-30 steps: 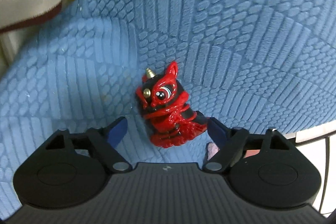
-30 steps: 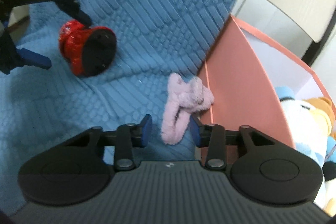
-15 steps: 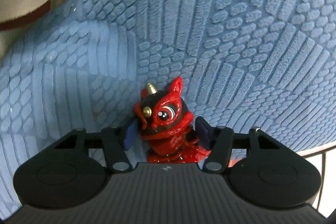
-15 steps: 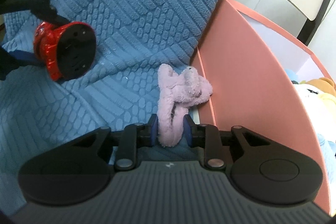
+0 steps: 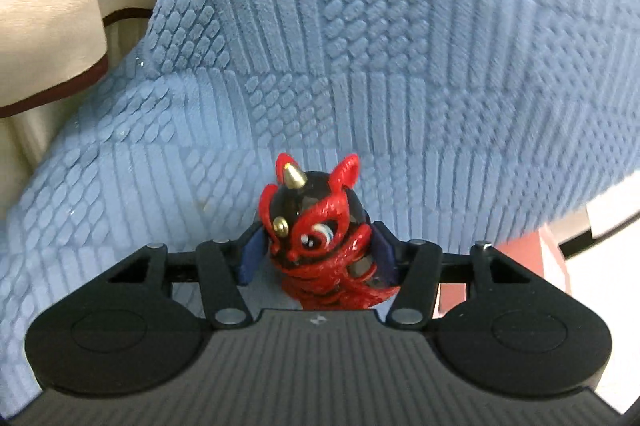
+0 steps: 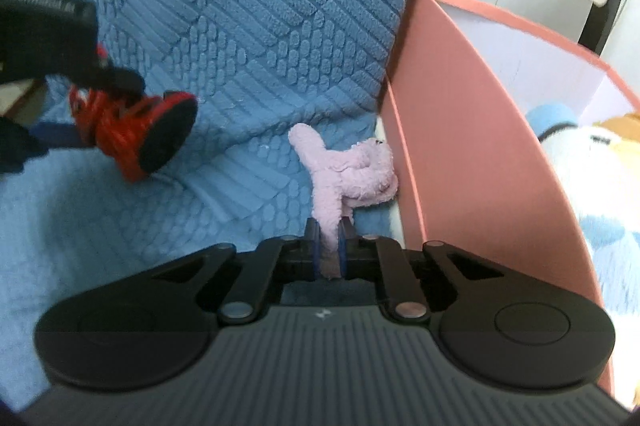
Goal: Organize objects
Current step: 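Grasp the red lion figurine with the left gripper while the right grasps the pink bunny, then lift the red lion with the left gripper while the right lifts the pink bunny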
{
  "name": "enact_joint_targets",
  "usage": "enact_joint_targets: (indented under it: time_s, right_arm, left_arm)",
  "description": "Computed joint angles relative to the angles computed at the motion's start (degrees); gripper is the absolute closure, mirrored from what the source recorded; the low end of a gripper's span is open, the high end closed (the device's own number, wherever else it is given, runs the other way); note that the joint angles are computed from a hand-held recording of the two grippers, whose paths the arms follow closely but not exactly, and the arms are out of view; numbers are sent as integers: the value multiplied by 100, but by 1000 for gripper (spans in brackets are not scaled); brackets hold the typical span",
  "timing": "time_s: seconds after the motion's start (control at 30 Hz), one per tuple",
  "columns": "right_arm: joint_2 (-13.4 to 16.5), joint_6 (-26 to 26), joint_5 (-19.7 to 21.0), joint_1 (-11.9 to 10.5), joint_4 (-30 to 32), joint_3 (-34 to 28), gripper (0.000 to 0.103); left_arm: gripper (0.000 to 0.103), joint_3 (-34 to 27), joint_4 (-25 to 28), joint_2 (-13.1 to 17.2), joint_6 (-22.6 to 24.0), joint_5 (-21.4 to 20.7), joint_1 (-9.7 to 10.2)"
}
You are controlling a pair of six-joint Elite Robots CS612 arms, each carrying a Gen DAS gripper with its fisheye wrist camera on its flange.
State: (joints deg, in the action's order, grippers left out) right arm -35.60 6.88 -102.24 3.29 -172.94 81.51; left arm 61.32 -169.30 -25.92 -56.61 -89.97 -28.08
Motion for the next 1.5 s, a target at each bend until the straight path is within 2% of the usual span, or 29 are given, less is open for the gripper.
enact_joint_targets:
  time_s: [0.2,0.5,0.77,1.0,1.13,1.27,1.33,1.4,1.43,1.5]
  right_arm:
    - [-227,222,768,-90,-134,365,91]
    - [-580,381,1717,-196,-212,926,91]
    - [-843,444,2509,-337,-68,1304,91]
    - [-1063,178,2735,-342,-119,1729,90]
    - [-1080,-253,2458,-272,44,1699,89]
    - [-1094,-366,2523,-281,-123,1725,86]
    - [-1088,-471,2494,-282,-264,1757,81]
    - [-1082,-577,2399,-281,-313,1785,67]
    - [-1079,-595,2379,-284,-410,1819,63]
    - [-1068,-626,2345,-282,-587,1863,48]
  left_arm:
    - [42,411,198,-321,468,296,-77]
    - [42,911,245,-652,810,598,-159]
    - [42,1361,336,-950,1141,862,-344]
    - [42,1632,352,-1101,1326,947,-491]
    - [41,1744,445,-1182,1527,1218,-609]
    - [41,1777,414,-1199,1453,1129,-620]
    - [39,1780,410,-1201,1301,972,-597]
    - [29,1779,420,-1203,1143,847,-577]
    - [25,1789,394,-1203,1089,800,-569]
    - [25,1787,394,-1192,1048,633,-539]
